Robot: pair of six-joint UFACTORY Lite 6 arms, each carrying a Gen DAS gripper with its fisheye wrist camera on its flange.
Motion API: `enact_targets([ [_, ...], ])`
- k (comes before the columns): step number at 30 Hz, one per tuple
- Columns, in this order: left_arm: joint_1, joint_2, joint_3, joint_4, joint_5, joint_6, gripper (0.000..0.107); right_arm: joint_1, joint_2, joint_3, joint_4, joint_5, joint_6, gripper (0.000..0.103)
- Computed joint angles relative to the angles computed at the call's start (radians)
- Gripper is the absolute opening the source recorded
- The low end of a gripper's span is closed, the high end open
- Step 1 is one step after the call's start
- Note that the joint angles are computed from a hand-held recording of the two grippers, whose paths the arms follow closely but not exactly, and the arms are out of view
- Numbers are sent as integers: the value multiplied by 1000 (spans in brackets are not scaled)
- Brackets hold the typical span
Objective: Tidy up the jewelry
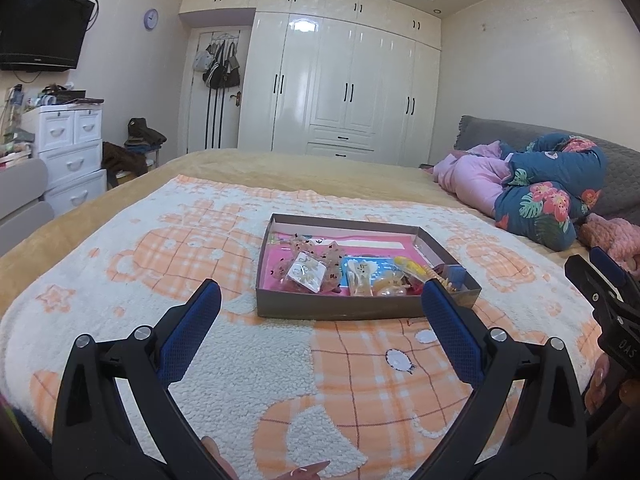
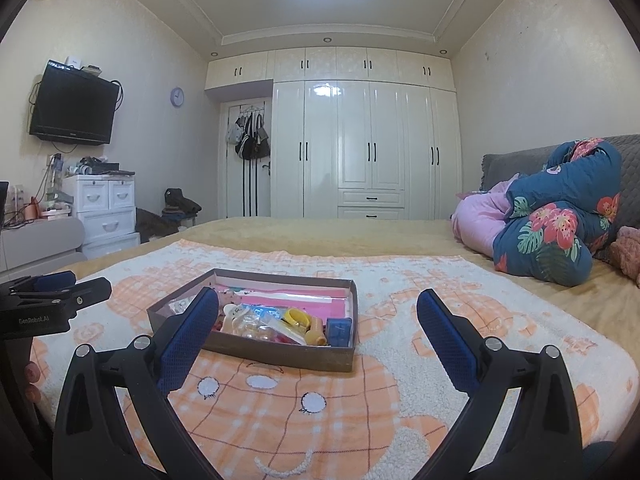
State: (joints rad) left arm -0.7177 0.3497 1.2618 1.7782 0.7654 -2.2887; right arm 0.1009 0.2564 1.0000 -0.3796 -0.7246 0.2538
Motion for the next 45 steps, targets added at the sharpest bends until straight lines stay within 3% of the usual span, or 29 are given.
enact_targets([
  [45, 7, -10, -9, -31, 0, 29, 92, -5, 16, 7, -3, 13, 2, 97],
])
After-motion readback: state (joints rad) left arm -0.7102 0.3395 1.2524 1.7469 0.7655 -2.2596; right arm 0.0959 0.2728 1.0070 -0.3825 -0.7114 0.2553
